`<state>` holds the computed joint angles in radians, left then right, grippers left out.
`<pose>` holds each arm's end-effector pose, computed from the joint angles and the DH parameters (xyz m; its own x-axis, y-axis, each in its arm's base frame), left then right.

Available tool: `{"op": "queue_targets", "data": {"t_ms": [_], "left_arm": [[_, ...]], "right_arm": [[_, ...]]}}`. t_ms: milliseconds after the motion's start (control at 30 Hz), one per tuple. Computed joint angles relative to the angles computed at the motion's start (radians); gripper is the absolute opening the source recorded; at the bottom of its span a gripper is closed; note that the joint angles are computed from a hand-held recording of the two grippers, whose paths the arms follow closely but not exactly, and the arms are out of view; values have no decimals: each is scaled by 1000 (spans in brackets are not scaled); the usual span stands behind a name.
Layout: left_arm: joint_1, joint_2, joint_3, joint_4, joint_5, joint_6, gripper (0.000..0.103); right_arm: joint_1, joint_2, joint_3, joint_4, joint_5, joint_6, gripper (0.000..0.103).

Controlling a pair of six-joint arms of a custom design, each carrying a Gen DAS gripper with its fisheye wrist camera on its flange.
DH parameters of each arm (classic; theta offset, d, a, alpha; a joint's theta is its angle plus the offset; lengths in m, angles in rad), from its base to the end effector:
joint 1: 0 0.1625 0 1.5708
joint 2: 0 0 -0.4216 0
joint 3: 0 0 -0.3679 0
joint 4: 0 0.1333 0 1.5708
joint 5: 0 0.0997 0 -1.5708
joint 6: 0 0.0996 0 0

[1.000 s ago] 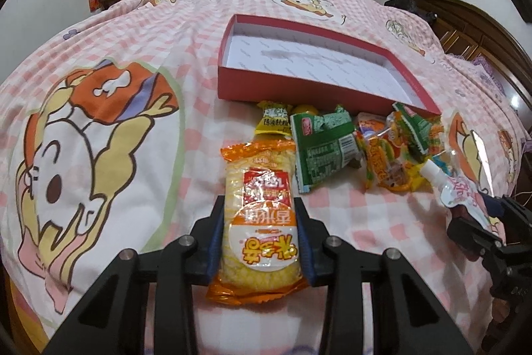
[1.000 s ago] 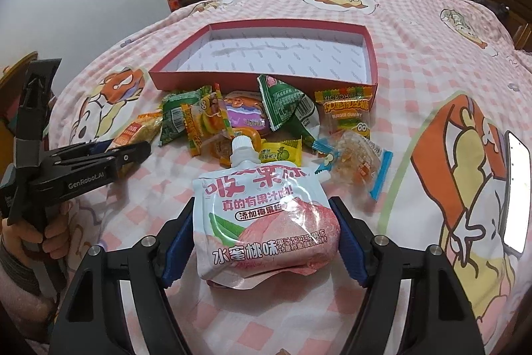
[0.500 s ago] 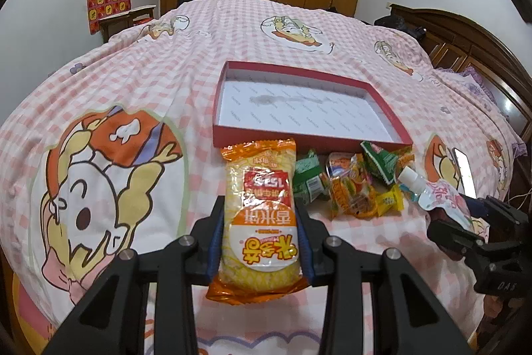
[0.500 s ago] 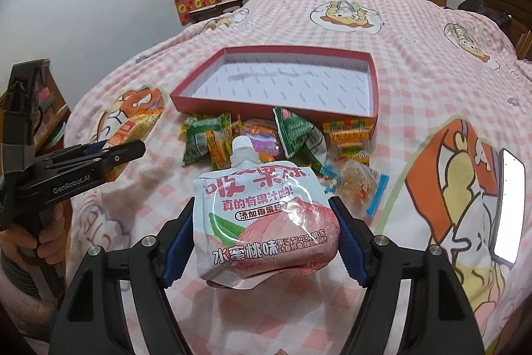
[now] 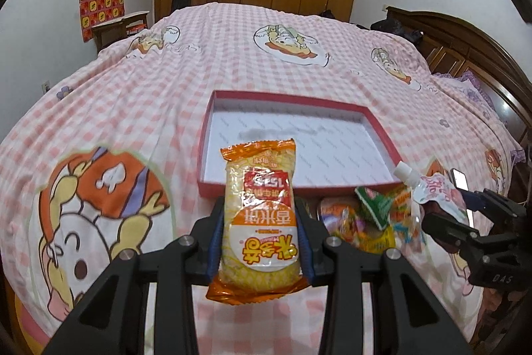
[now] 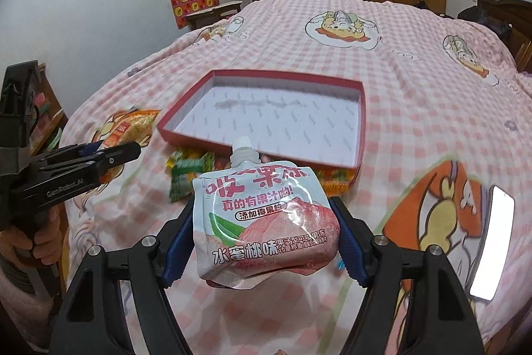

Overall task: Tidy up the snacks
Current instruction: 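Carry both packets into the box and open both tools to release them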

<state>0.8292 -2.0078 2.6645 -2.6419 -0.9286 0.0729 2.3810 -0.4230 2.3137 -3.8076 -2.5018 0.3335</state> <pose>-0.0173 -0.3046 0.2870 -0.7064 0.4113 -0.5761 0.6715 0.6467 -0.3616 0.3141 -0.2251 -0.0358 -0.7982 -0.0191 0.6020 -0.4447 0.6929 -0.5676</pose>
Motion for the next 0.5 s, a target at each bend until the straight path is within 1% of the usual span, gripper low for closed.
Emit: {"op": "queue_targets", "data": {"t_ms": [200, 333, 500], "left_arm": [[29, 142, -36, -111, -7, 37, 39], [68, 258, -76, -187, -25, 58, 39], [112, 386, -119, -270, -41, 87, 39]], "right_arm": [[-51, -33, -17, -5, 19, -71, 76], [-93, -47, -39, -14, 26, -139, 76], [-153, -59, -63, -18, 52, -191, 76]]}}
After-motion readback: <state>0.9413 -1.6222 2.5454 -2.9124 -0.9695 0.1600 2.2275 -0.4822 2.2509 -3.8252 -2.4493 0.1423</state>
